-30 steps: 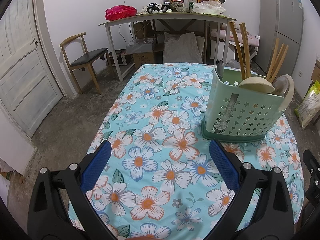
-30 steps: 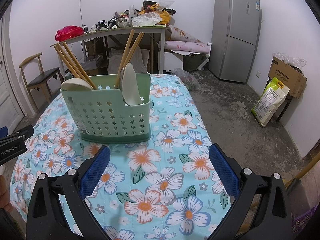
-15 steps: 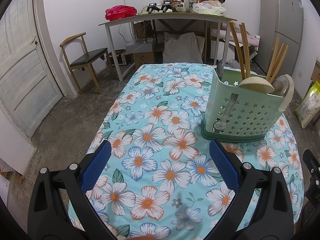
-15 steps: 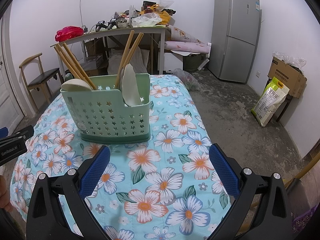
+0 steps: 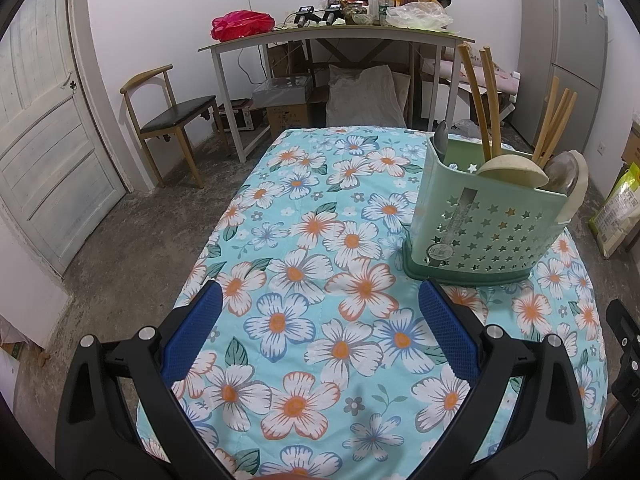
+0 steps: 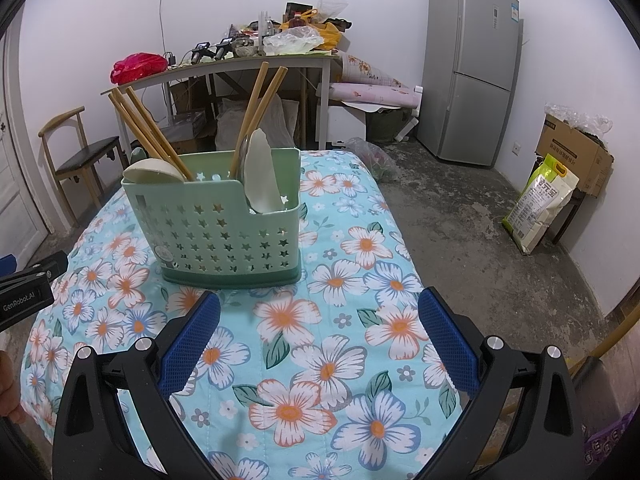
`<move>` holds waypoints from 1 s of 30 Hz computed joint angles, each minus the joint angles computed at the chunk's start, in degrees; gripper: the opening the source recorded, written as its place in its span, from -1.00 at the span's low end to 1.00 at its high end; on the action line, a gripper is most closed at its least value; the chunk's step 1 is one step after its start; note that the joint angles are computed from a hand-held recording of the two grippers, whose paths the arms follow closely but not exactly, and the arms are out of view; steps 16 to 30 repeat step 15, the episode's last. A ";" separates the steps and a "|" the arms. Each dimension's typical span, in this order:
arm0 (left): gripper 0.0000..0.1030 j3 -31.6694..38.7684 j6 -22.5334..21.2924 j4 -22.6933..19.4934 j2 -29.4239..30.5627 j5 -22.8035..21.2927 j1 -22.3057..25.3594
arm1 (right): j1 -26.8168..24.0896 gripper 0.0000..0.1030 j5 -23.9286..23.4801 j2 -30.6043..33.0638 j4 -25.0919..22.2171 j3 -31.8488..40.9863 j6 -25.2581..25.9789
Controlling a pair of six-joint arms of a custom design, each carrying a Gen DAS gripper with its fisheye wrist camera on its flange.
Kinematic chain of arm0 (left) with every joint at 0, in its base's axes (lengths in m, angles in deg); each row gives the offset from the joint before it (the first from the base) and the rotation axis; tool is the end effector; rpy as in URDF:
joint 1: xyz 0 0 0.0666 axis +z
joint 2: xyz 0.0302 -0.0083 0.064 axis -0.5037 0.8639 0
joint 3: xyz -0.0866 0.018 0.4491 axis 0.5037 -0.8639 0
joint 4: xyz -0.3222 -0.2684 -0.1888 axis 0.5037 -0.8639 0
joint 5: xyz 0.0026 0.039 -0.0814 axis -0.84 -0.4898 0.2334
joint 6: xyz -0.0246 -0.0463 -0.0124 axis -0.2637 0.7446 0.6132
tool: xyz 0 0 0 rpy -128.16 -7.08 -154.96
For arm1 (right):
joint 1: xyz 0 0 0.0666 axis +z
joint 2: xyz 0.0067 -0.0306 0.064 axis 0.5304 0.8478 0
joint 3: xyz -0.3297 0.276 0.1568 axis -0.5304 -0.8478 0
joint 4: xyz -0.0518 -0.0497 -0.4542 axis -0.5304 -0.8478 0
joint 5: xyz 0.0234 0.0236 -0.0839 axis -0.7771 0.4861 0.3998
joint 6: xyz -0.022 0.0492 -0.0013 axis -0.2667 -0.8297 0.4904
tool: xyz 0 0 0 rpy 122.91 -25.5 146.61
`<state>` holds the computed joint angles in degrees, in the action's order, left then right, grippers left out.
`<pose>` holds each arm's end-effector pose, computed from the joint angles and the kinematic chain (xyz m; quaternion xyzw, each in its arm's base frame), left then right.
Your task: Organize utensils
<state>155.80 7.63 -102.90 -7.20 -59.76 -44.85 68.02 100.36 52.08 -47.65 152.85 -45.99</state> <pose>0.4177 -0.1036 0.5524 0.0907 0.9117 0.0222 0.4001 0.3240 0.2048 0.5434 0.1888 0.8854 -0.1017 0.4124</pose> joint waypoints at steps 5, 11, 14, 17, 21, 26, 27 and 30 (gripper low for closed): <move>0.84 0.02 -0.15 0.08 -0.02 0.04 0.09 | 0.00 0.87 -0.01 0.00 0.03 -0.01 0.04; 0.84 -0.32 0.37 0.39 -0.28 -0.09 -0.46 | 0.00 0.87 0.02 0.00 0.06 0.00 0.06; 0.84 -0.23 0.39 0.31 -0.26 -0.11 -0.50 | 0.01 0.87 0.01 -0.01 0.08 -0.03 0.02; 0.84 -0.18 0.35 0.24 -0.23 0.02 -0.38 | 0.01 0.87 0.03 0.01 0.06 0.00 0.02; 0.84 -0.18 0.35 0.24 -0.23 0.02 -0.38 | 0.01 0.87 0.03 0.01 0.06 0.00 0.02; 0.84 -0.18 0.35 0.24 -0.23 0.02 -0.38 | 0.01 0.87 0.03 0.01 0.06 0.00 0.02; 0.84 -0.18 0.35 0.24 -0.23 0.02 -0.38 | 0.01 0.87 0.03 0.01 0.06 0.00 0.02; 0.84 -0.18 0.35 0.24 -0.23 0.02 -0.38 | 0.01 0.87 0.03 0.01 0.06 0.00 0.02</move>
